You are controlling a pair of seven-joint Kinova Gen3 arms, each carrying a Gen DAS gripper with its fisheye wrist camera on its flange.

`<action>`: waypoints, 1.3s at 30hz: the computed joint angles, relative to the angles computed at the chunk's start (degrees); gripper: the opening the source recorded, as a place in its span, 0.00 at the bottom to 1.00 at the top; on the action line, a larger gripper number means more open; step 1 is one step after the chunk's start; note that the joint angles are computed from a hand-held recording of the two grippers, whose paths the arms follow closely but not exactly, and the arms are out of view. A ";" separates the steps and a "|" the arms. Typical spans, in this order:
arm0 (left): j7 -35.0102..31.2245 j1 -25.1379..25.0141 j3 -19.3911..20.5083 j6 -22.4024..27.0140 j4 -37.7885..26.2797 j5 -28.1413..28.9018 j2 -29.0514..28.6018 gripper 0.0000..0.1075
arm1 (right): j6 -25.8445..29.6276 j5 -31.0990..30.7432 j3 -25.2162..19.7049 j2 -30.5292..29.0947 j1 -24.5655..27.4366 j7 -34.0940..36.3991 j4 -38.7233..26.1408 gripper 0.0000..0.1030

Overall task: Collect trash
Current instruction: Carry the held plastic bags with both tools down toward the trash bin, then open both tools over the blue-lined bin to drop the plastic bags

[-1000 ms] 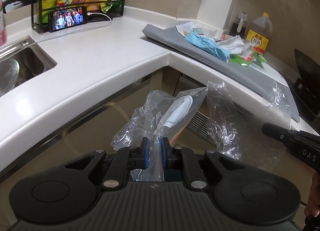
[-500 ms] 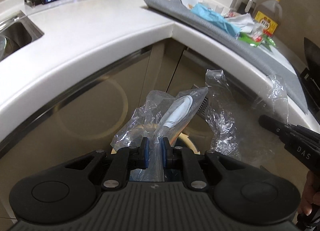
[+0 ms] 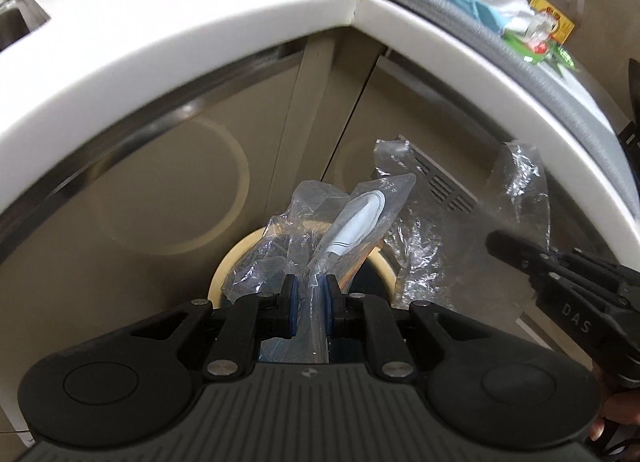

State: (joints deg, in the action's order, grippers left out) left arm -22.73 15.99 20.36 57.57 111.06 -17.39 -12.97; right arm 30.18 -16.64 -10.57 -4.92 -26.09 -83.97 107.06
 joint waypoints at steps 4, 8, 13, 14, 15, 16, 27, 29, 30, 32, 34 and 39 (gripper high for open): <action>-1.32 0.40 -1.05 -1.05 0.10 0.61 3.19 0.13 | 0.46 0.35 -0.37 2.76 -0.22 0.19 -0.97 0.01; -2.55 1.82 -2.68 -1.96 -0.32 0.06 7.50 0.13 | 1.71 2.02 -1.13 6.35 -0.48 -0.81 -2.46 0.01; -4.44 3.62 -5.75 -3.63 -0.59 0.72 11.77 0.13 | 2.33 5.85 -1.78 9.84 -1.51 -3.57 -3.67 0.01; -4.98 3.81 -6.38 -3.99 -0.69 1.14 12.42 0.13 | 2.68 6.57 -1.77 10.49 -1.73 -4.19 -4.08 0.01; -5.29 4.02 -6.88 -4.54 -0.58 1.48 12.89 0.13 | 2.93 7.05 -1.77 11.11 -1.85 -4.61 -4.43 0.01; -5.47 4.23 -7.29 -5.14 -0.43 1.72 13.30 0.13 | 3.13 7.40 -1.78 11.69 -1.93 -4.80 -4.68 0.01; -10.41 1.58 -10.83 -12.37 4.43 8.86 12.07 0.13 | 4.97 10.85 -1.36 16.67 -3.15 -9.02 -7.19 0.01; -10.54 1.14 -10.71 -12.90 4.80 9.25 12.39 0.13 | 5.27 10.52 -1.37 17.16 -2.87 -9.06 -7.32 0.01; -10.72 1.05 -10.65 -12.72 4.66 9.28 12.71 0.13 | 5.38 10.33 -1.37 17.35 -2.71 -9.03 -7.31 0.01; -10.81 1.04 -10.58 -11.97 4.07 9.03 13.53 0.13 | 5.78 10.34 -1.33 18.19 -2.76 -9.26 -7.88 0.01; -11.71 0.84 -10.89 -11.13 3.29 9.72 14.10 0.13 | 5.87 10.31 -1.39 18.49 -2.77 -9.19 -7.80 0.01; -13.62 0.53 -11.53 -9.54 1.15 11.03 16.15 0.16 | 6.38 9.70 -1.57 19.71 -2.54 -8.68 -8.34 0.02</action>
State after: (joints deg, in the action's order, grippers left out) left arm -36.35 16.52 8.83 48.03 112.21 -6.36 3.18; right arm 36.56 -6.94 -12.14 14.79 -28.63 -92.65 98.71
